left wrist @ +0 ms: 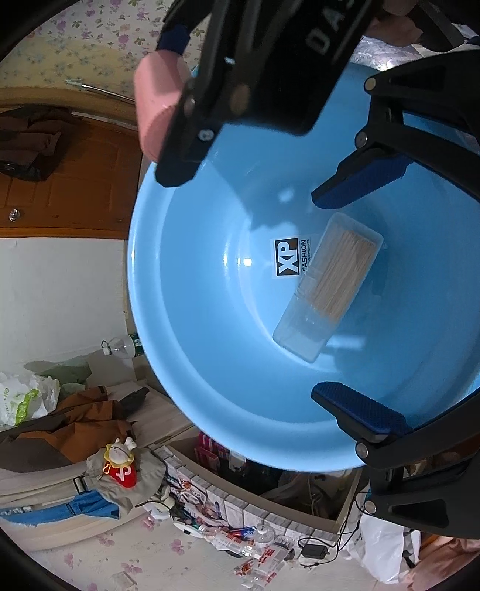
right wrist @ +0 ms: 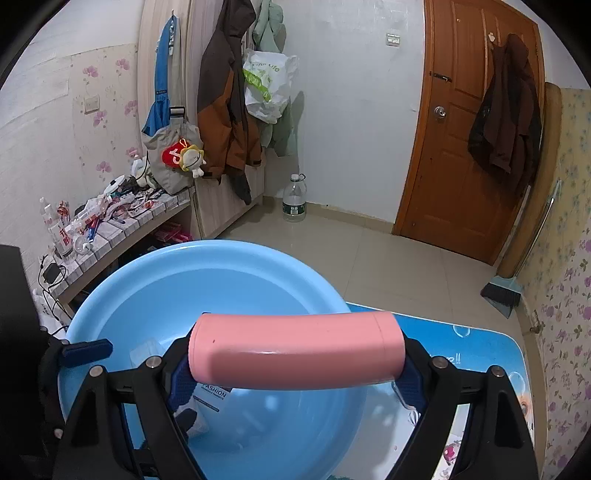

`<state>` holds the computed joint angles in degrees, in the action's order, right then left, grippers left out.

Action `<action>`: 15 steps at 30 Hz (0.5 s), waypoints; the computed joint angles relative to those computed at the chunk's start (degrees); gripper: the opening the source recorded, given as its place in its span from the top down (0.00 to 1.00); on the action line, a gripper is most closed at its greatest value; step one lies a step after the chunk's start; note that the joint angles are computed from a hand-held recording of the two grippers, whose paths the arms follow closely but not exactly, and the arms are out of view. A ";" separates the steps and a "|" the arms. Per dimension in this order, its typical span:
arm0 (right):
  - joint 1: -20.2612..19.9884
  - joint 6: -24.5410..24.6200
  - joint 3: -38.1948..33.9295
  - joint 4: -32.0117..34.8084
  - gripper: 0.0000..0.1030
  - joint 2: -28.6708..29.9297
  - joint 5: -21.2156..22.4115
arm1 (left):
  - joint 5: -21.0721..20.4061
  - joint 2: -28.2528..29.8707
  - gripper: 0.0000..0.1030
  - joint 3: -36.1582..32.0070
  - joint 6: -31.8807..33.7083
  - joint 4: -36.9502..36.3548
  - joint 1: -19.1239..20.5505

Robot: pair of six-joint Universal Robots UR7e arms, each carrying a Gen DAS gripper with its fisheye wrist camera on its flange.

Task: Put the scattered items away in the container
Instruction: 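Lower the toothpick box into the basin and open the left gripper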

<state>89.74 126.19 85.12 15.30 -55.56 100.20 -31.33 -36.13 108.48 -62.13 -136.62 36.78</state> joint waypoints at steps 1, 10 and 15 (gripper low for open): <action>-0.05 0.02 0.01 0.08 0.15 0.03 0.04 | 0.25 -0.15 0.05 0.33 -0.22 -0.10 -0.21; -0.22 -0.85 0.40 0.57 0.15 0.35 0.80 | 2.95 -1.89 0.03 3.56 -2.95 0.13 -2.23; -0.42 -1.42 -0.18 1.41 0.15 1.22 2.34 | 4.78 -3.06 0.01 4.64 -5.36 3.08 -3.61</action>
<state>89.31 124.77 84.95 16.71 -54.34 102.53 -26.55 -39.20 113.12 -67.49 -133.54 33.17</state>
